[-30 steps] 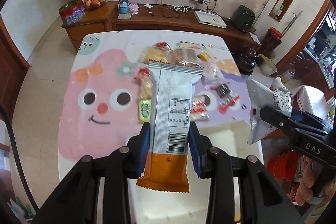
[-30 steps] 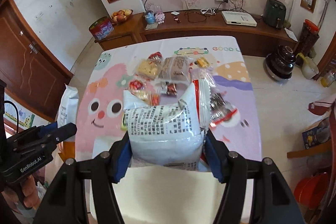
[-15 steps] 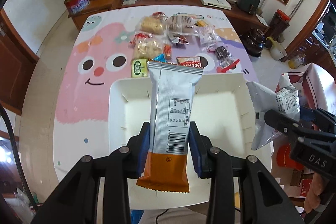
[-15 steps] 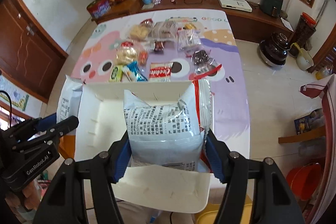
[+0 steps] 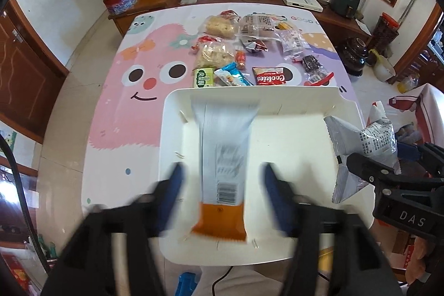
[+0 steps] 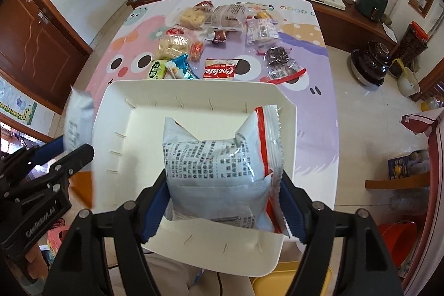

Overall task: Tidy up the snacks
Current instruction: 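Lower the bar into the white tray with left tool while right tool releases the white bag there, then lift both tools out of the tray toward the snacks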

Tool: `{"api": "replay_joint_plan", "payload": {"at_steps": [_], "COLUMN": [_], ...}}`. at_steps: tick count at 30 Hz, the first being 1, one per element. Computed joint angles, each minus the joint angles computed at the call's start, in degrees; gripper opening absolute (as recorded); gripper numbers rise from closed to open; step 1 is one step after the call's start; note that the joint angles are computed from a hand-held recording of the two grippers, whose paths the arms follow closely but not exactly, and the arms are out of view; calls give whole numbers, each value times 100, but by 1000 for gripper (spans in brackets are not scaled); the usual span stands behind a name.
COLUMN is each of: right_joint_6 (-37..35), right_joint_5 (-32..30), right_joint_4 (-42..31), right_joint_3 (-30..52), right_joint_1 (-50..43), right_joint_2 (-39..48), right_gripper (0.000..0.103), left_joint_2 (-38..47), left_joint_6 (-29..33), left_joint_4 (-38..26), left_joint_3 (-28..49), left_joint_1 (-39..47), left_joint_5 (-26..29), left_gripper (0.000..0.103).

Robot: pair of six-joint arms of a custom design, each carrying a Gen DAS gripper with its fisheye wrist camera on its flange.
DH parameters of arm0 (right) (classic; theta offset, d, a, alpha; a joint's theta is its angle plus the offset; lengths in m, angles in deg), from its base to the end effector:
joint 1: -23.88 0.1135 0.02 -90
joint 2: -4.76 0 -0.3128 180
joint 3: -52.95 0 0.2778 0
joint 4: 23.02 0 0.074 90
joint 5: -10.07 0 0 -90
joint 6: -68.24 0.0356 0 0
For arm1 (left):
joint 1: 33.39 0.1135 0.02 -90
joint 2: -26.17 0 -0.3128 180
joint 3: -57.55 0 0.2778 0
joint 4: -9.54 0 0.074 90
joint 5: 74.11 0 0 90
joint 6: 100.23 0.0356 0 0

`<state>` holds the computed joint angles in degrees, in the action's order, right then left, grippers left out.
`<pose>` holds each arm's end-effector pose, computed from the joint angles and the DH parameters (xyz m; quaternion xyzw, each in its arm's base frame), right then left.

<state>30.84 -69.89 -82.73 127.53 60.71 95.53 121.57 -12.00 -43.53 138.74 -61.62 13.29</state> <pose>0.2579 0.1854 0.2430 0.1463 0.9778 0.0243 0.1480 0.3189 -0.1694 0.2557 0.2200 0.9552 -0.0295 0.1960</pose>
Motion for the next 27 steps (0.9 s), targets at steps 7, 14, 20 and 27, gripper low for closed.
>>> {"api": "replay_joint_plan", "payload": {"at_steps": [7,14,20,27], "right_joint_6": [112,278,552,845], "right_joint_5": [54,300,561,868], "right_joint_4": [108,12,-155,-490], "right_joint_3": [21,135,258,743], "right_joint_1": [155,381,485,566], "right_joint_2": [-20,-105,-166,69], "right_gripper": [78,79,79,79], "left_joint_2": [-365,-630,-795,-758], "left_joint_6": [-50,0,229,711], "left_joint_4": [213,324,442,487], "left_joint_3": [-288,-474,-537,-352], "left_joint_1": [33,193,320,636], "left_joint_5": [-222,-77,9,216], "left_gripper": [91,91,91,91]}}
